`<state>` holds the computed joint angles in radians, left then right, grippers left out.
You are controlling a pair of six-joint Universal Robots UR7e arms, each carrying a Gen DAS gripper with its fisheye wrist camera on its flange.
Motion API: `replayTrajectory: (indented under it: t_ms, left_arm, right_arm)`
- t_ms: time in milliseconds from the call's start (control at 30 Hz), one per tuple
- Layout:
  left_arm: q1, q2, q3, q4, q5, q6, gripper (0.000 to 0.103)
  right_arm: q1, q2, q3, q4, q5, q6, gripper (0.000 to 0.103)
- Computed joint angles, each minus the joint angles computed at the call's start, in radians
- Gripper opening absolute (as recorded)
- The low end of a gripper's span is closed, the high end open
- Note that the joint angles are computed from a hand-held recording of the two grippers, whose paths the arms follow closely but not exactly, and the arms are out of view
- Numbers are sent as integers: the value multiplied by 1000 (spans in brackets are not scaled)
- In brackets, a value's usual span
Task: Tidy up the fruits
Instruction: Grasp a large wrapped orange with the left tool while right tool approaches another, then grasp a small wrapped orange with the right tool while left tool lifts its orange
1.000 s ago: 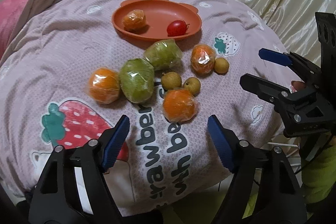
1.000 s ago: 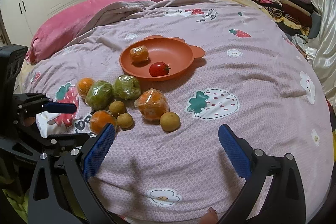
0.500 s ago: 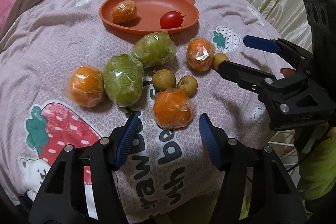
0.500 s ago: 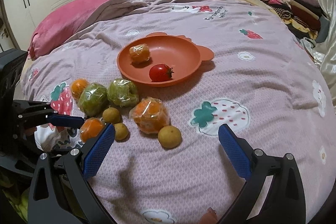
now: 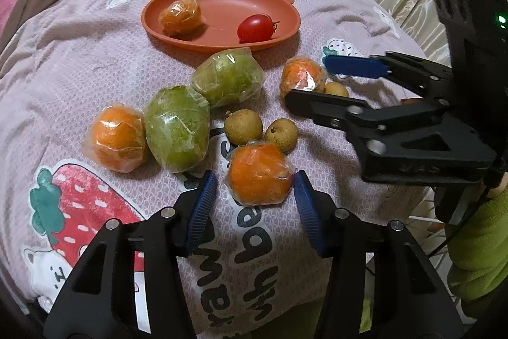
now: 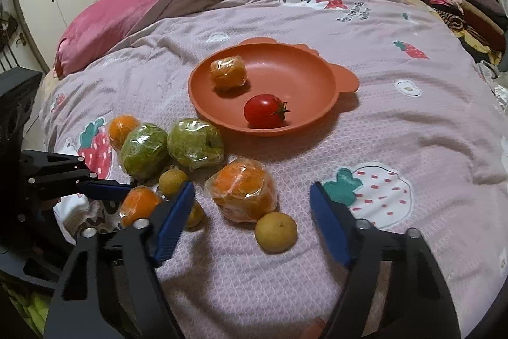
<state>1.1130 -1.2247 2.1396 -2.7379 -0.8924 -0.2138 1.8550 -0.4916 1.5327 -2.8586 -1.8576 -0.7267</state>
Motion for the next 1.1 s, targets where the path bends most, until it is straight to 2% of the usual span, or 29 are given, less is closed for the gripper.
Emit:
replayTrajectory:
  t_ms: [67,367,600,767,1100]
  left_arm:
    - [2,5,-4,-2,-1,3,43]
    - [10,24,-14,-23,-5,18,43]
    - [18,49,-34,-33,-6,35,42]
    - [22,52,-39,-43,-15,44,30]
    - [12,12,-15,-35,-21,25,30]
  right_arm:
    - [-2,8,-13,22,0,-2,56]
    - [-6,34,-43,39,7,-10,41]
    - [-12,28,-47,51,34,17,41]
    - [-15,16,-37,48,53,26,41]
    - [-16,-17,-11,24,82,30,40]
